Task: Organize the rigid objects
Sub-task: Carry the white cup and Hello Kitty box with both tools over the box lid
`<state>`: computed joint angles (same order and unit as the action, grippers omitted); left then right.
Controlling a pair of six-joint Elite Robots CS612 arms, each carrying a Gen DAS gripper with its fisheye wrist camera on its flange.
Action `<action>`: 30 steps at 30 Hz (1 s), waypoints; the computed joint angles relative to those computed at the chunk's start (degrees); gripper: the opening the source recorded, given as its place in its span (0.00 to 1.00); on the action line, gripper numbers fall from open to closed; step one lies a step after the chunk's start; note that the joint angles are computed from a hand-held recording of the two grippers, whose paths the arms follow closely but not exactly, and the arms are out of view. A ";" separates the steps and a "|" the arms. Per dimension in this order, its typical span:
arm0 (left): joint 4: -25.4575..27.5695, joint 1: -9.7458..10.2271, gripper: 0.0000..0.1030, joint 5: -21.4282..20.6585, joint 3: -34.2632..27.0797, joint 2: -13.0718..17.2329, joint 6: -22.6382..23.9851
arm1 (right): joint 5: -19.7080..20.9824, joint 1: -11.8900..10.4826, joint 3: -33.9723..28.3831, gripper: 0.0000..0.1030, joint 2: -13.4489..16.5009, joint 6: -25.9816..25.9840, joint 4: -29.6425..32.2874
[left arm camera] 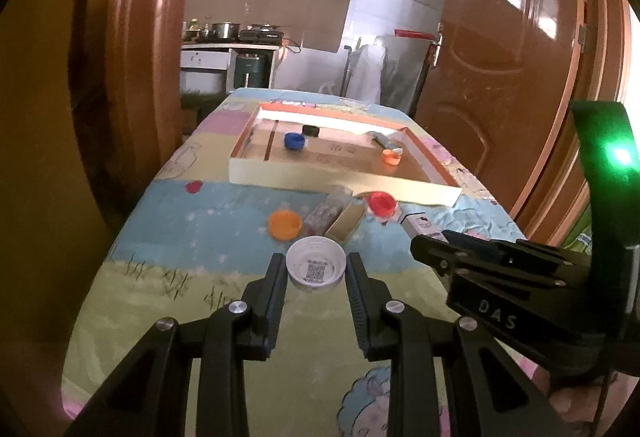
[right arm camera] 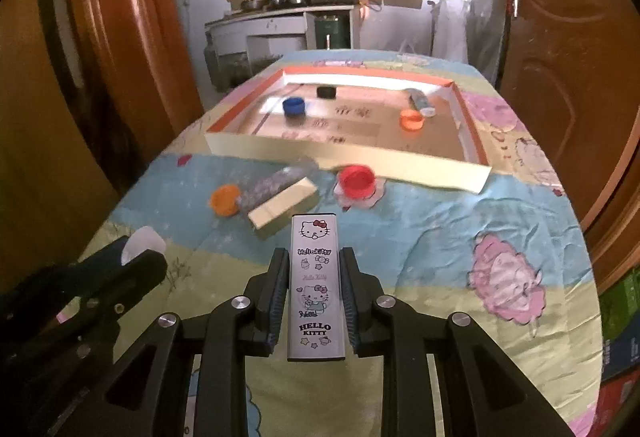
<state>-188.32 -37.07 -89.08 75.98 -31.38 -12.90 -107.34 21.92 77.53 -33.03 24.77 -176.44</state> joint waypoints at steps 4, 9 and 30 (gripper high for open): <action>1.38 -0.18 0.29 0.00 -2.01 0.27 0.80 | -0.91 -0.37 0.66 0.25 -0.74 -0.35 -1.06; 3.35 -0.55 0.29 0.47 -5.42 1.05 2.41 | -1.88 -1.03 1.35 0.25 -1.75 -1.15 -2.12; 13.11 -0.50 0.29 0.76 -19.18 5.54 4.66 | -0.52 -3.90 -0.59 0.25 -2.86 -2.59 -1.90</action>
